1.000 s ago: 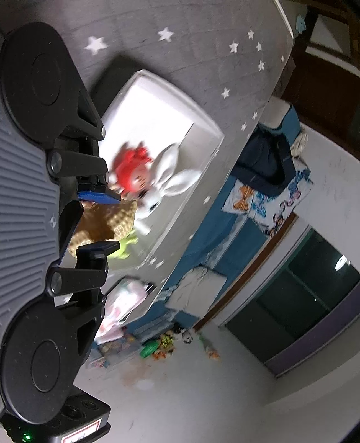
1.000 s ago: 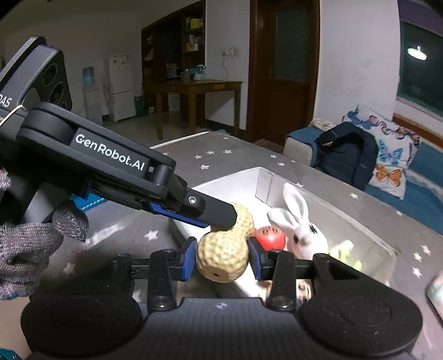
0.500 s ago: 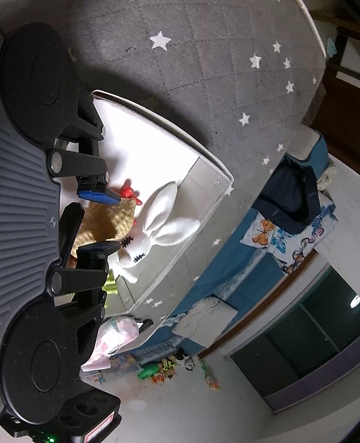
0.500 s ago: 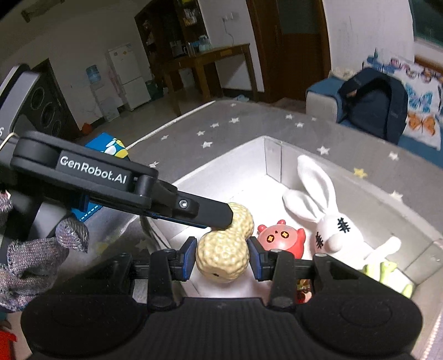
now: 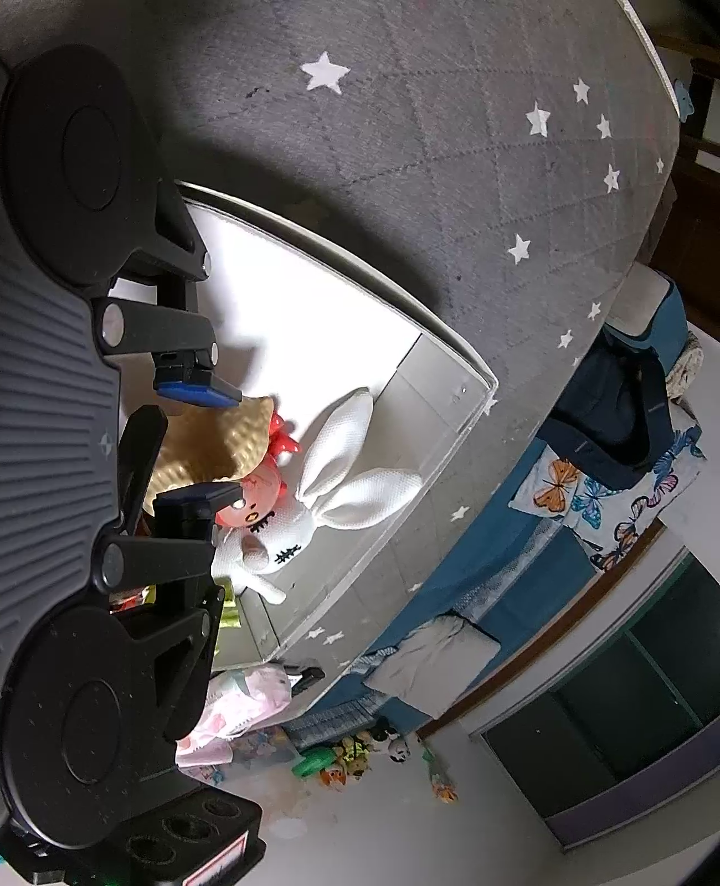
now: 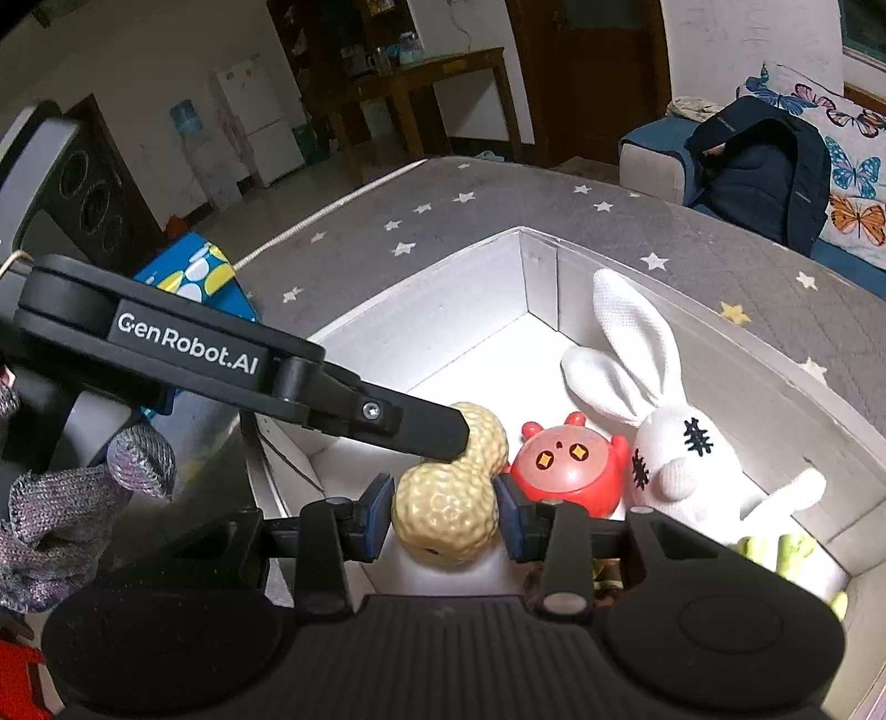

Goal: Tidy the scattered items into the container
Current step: 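Lower the peanut toy into the box beside the red round toy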

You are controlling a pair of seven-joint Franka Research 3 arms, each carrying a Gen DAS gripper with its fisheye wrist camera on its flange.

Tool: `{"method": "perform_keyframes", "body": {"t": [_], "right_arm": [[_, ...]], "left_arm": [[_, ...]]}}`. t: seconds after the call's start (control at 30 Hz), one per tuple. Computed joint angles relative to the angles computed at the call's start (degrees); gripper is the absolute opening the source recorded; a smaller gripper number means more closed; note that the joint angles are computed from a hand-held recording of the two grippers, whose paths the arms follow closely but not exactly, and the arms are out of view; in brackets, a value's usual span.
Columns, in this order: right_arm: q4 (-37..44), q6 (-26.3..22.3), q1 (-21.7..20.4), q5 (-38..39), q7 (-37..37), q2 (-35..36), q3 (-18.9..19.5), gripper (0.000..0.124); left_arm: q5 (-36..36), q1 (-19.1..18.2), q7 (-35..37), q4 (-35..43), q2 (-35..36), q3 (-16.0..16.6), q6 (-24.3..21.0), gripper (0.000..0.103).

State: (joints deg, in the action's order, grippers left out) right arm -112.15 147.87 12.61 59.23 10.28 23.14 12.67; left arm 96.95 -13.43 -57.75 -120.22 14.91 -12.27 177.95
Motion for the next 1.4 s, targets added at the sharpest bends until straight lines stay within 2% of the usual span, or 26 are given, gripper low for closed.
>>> {"method": "perform_keyframes", "body": {"t": [0.17,0.4,0.73,0.93,1.4], "right_arm": [[-0.17,1.81,1.14,-2.57,1.19,0.24,-0.25,0.039],[-0.74,5.15,2.12,-6.2,2.54,0.62,0.2,0.039],[-0.87,7.01,2.22,-9.74,6.1,0.84,0.92,0.039],[-0.77,7.02,1.45,-9.25,5.86,1.06,1.63,0.04],[-1.34,7.61,1.04,-7.09,3.88,0.64,2.03,0.04]], "left_arm": [[-10.58,-1.9,12.06,-1.12,0.17,1.41,-1.29,0.031],[-20.26,-5.37,22.95,-1.66,0.63,4.3,-2.5,0.032],[-20.32,-8.26,23.35,-1.44,0.96,7.35,-2.38,0.033],[-17.93,-8.49,21.45,-1.09,1.02,7.5,-2.55,0.033],[-17.4,-7.71,21.69,-1.07,0.8,6.19,-4.16,0.033]]}}
